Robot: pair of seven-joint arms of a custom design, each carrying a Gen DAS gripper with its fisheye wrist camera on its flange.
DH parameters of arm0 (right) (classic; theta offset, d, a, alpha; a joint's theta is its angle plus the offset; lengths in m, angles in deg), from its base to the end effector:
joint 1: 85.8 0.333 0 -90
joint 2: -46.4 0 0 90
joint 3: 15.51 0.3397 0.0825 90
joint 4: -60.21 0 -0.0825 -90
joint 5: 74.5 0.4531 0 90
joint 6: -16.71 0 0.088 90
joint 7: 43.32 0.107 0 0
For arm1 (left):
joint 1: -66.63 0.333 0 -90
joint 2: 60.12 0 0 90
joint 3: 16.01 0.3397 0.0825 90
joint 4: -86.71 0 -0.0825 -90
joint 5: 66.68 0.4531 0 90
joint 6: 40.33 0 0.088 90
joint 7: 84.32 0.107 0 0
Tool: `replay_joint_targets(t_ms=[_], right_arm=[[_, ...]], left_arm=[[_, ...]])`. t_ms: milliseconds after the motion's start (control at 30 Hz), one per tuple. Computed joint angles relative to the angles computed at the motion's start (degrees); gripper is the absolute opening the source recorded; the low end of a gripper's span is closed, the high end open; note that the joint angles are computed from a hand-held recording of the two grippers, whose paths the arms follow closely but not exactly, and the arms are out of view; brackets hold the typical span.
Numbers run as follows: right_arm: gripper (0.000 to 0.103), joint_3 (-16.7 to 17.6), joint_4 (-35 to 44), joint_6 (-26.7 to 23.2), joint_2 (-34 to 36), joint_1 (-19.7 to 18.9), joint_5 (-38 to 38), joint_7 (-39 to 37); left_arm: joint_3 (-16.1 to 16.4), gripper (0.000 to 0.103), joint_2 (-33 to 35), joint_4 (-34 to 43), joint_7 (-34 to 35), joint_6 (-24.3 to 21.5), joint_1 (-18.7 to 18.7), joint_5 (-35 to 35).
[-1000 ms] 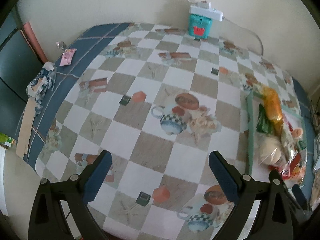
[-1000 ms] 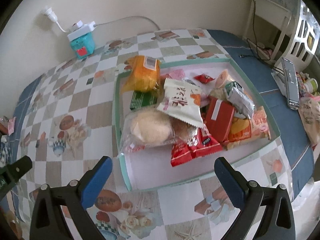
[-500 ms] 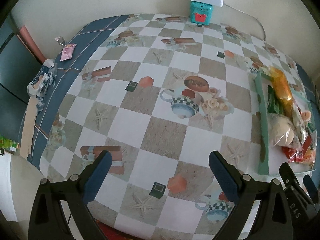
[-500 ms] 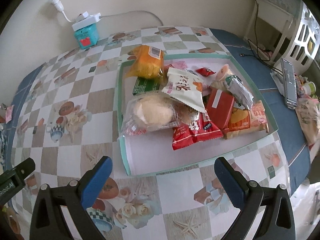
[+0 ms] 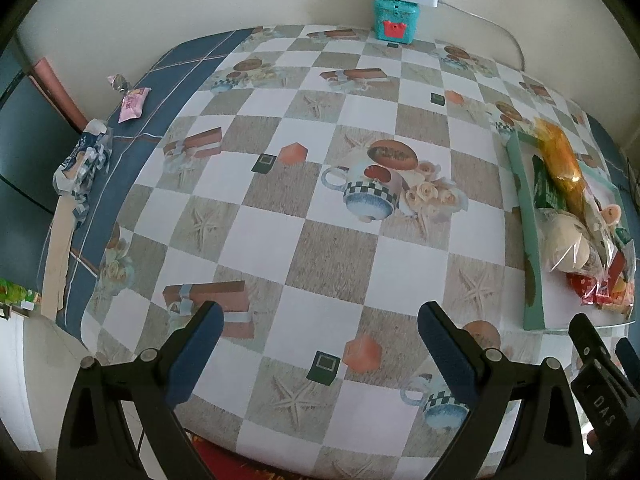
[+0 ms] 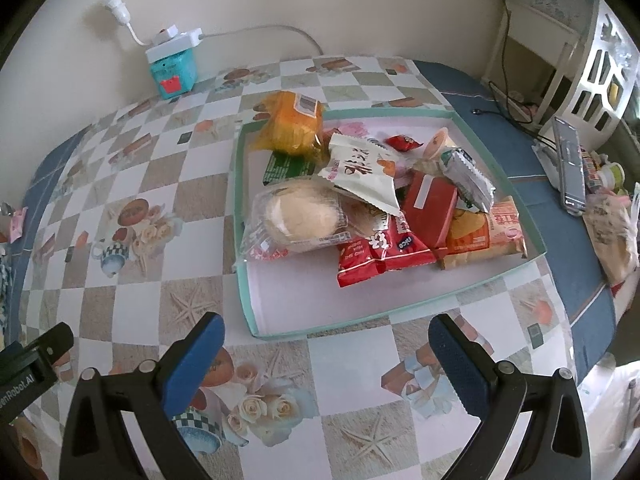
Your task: Organize snacks
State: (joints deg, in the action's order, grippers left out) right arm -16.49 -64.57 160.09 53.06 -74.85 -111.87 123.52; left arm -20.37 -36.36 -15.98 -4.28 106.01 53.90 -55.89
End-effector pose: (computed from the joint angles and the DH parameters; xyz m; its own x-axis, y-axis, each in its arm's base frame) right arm 0.6128 0.1120 0.3353 -0.6301 -0.7761 0.0237 -0.6949 0.5500 -0.4634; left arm 0.7126 -0.2167 0.3378 -0.2373 -0.9695 -0.0610 -0.9046 0.2434 -0.3498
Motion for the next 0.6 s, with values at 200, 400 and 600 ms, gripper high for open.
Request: replay_joint_targets(t_ms=[200, 400, 600], right_arm=[[0.103, 0.03, 0.02, 0.08, 0.05, 0.0, 0.25, -0.23], [0.103, 0.03, 0.23, 0.54, 0.51, -0.07, 1.25, -1.43], [0.103, -0.06, 0.68, 0.47, 1.0, 0.03, 1.79, -2.46]], left_arm=[[0.06, 0.098, -0.03, -0.09, -0.08, 0.02, -0.03, 0.0], [0.09, 0.098, 0.29, 0.25, -0.1, -0.29, -0.1, 0.13], [0.04, 0.098, 0.62, 0.65, 0.26, -0.54, -0.09, 0.06]])
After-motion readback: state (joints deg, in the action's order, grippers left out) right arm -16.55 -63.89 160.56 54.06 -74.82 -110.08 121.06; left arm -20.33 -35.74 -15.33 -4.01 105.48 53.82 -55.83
